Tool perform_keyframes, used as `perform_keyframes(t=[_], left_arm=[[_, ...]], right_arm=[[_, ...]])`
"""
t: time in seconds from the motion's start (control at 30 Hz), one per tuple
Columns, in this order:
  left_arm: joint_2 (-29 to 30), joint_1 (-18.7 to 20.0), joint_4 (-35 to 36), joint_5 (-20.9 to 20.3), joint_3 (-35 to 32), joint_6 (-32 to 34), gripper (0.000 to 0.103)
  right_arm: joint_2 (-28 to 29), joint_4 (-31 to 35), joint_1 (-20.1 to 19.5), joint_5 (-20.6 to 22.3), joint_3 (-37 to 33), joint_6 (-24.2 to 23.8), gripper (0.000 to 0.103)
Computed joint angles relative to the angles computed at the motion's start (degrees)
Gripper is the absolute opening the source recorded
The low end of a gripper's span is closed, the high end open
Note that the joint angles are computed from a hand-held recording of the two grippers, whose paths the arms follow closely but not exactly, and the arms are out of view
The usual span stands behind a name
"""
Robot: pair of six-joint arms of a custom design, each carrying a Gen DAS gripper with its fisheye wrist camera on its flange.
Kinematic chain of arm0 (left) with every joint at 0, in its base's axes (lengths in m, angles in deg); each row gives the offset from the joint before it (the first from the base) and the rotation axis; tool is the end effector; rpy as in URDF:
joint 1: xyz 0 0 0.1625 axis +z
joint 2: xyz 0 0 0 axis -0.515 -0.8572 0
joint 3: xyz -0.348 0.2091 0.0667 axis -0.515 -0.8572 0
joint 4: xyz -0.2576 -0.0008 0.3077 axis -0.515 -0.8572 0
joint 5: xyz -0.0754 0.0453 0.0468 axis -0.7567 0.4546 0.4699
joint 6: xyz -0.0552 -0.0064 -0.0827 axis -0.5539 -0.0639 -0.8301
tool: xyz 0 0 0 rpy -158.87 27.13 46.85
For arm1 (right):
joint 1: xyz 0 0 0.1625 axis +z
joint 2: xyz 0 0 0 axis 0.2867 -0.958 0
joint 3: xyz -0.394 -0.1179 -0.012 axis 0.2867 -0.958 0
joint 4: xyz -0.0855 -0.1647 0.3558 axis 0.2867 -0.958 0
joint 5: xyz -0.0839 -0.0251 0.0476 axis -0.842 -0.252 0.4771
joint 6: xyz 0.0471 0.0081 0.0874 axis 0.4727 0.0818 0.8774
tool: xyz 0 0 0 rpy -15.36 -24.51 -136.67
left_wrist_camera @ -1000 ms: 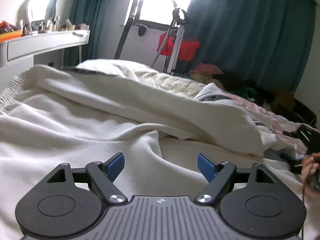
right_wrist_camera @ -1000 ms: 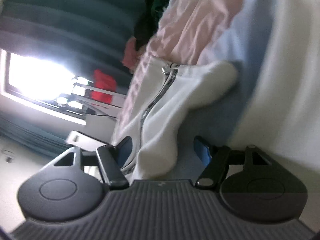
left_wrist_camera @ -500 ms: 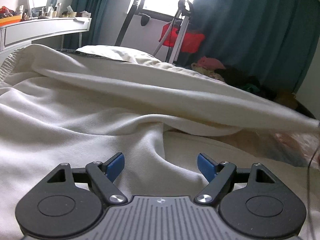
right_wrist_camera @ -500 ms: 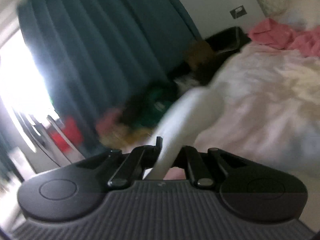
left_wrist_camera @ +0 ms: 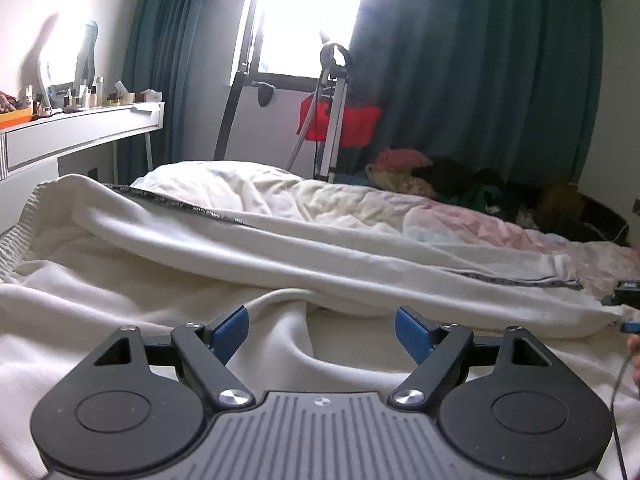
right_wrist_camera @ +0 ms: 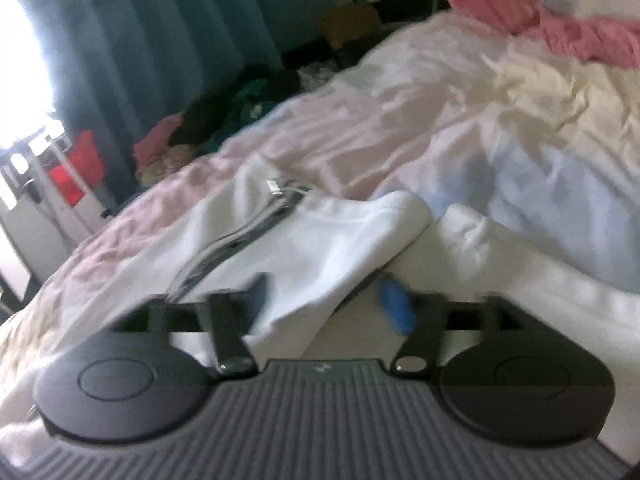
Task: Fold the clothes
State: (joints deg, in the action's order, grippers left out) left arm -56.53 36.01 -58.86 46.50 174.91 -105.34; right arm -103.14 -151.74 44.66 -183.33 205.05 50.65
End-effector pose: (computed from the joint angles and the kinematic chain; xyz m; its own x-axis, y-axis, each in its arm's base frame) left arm -0.3772 -0.2586 0.1117 -0.7896 -0.0203 -0.6133 0.5417 0.4467 -0.7121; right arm -0.0644 -0.3714 0.4435 -0.8143 0.5088 0.2793 -0.1207 0.3223 -0.9389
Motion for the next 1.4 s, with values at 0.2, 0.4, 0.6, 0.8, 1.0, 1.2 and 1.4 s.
perform_keyframes(t=[0.2,0.4,0.6,0.8,1.0,1.2,1.4], left_arm=[[-0.57,-1.66,2.9,-1.39,-0.55,-1.47,0.083],[-2.17,-4.84,7.98,-3.3,-0.49,-4.46,0.083],[-4.68,-7.18,18.0,-7.06,-1.5,-11.63,0.083],[-10.5,-6.89,32.09,-16.4,-4.07,-22.5,0.083],[-19.33,-6.72,50.86,-25.92,-7.33,-37.5,0.083],[-26.27,-5.42,70.0,-32.51,-12.33,-53.33,0.083],[-32.38,-2.95,78.08,-38.33,-13.1,-67.3,0.084]], right_arm=[[-13.18,9.06,9.23,0.92,8.69,-11.62,0.085],[-26.14,18.26,20.31,-1.39,15.38,-17.14,0.085],[-30.41,18.54,25.48,-6.97,17.66,-18.07,0.085],[-33.28,20.41,22.44,-4.25,18.01,-18.29,0.085],[-34.66,22.68,18.63,-2.31,17.71,-17.2,0.085],[-36.84,25.32,15.76,0.75,17.33,-15.79,0.085],[-38.22,27.23,14.54,1.66,16.82,-14.35,0.085]])
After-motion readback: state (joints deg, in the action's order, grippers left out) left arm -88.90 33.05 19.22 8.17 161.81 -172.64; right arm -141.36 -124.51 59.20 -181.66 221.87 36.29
